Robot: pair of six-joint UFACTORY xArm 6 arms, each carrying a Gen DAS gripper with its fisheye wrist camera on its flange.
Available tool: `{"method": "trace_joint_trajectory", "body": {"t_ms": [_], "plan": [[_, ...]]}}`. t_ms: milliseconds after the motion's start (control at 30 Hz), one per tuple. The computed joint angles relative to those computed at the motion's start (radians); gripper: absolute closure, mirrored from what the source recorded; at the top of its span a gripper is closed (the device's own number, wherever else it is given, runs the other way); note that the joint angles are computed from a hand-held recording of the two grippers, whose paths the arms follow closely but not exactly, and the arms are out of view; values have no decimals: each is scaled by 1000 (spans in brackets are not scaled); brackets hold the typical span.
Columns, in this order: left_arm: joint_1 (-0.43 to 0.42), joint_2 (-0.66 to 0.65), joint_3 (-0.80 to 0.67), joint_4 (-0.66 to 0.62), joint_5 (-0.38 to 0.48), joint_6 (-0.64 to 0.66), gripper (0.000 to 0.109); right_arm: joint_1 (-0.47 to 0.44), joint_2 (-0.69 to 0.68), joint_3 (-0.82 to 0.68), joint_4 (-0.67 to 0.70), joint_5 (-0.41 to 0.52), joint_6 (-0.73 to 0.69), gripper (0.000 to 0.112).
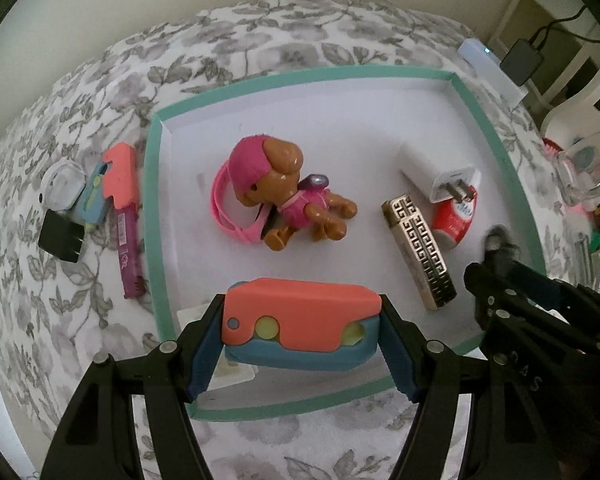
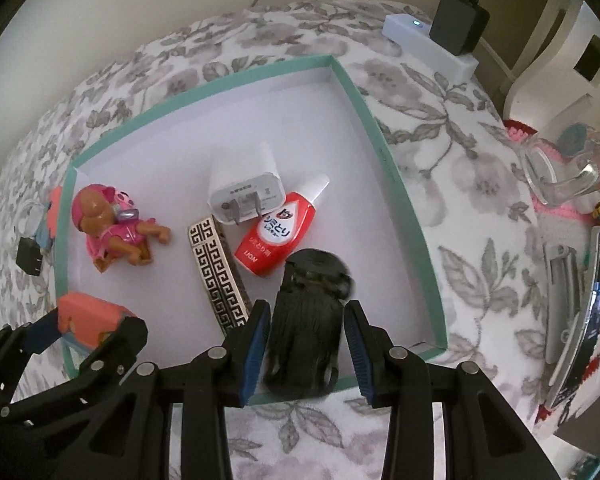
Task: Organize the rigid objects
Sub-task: 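Open both tools to release the coral toy and black car into the tray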
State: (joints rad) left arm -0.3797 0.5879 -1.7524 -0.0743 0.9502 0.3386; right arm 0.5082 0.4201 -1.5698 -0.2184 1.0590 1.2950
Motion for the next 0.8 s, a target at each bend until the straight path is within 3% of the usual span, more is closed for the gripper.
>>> {"method": "trace_joint_trajectory", "body": {"t_ms": [167, 333, 433, 800], "plan": [[-3, -8, 17, 22, -23, -6, 36, 0, 7, -10, 5, 6, -12, 70], [4, 0, -9, -9, 8, 5, 36, 3, -12, -2, -10, 9, -2, 70], [9, -2, -17, -24, 16, 9, 36, 6, -5, -23, -22, 26, 1, 65], [42, -8, -75, -108, 26, 17, 36, 35, -27, -90, -137, 75, 41, 65]]}}
